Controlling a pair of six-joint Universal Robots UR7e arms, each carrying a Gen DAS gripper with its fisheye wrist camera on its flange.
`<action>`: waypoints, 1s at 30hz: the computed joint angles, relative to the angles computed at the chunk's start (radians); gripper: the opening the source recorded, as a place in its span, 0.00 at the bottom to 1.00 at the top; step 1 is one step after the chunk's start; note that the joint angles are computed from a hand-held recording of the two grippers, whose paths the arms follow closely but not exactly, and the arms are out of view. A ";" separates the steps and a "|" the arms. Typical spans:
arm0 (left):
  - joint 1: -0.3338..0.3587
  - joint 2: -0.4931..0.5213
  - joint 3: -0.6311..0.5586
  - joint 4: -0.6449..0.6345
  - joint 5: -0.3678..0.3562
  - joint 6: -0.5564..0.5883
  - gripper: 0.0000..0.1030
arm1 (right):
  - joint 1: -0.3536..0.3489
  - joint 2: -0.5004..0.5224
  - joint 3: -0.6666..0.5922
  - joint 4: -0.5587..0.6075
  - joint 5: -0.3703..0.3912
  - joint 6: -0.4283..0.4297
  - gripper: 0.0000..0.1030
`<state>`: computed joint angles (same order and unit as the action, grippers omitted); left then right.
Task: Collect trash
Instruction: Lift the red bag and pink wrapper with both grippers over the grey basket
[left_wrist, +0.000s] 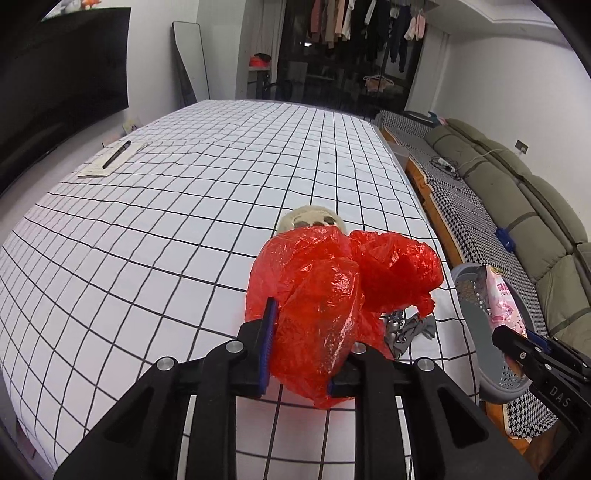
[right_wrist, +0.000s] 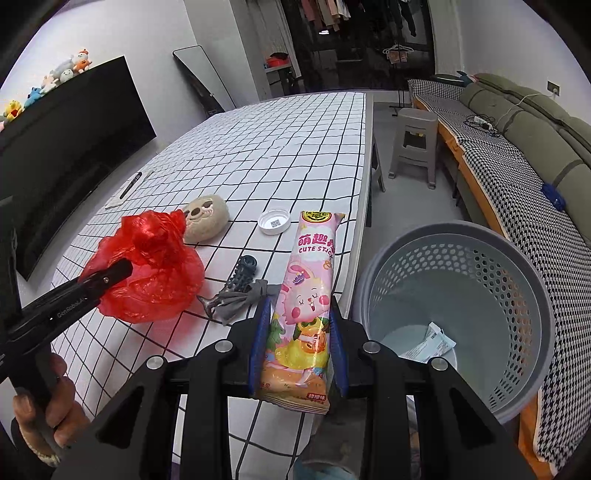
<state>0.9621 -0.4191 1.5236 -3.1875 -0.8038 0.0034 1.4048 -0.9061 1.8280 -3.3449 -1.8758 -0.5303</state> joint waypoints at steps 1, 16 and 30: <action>-0.003 -0.006 0.010 -0.009 0.002 -0.001 0.20 | -0.001 -0.002 0.004 -0.002 0.002 -0.002 0.29; -0.057 -0.049 0.112 -0.126 0.022 0.031 0.20 | -0.007 -0.044 0.079 -0.071 0.030 -0.023 0.29; -0.112 0.066 -0.026 -0.039 -0.161 0.084 0.20 | -0.085 -0.138 0.128 -0.099 -0.021 0.011 0.29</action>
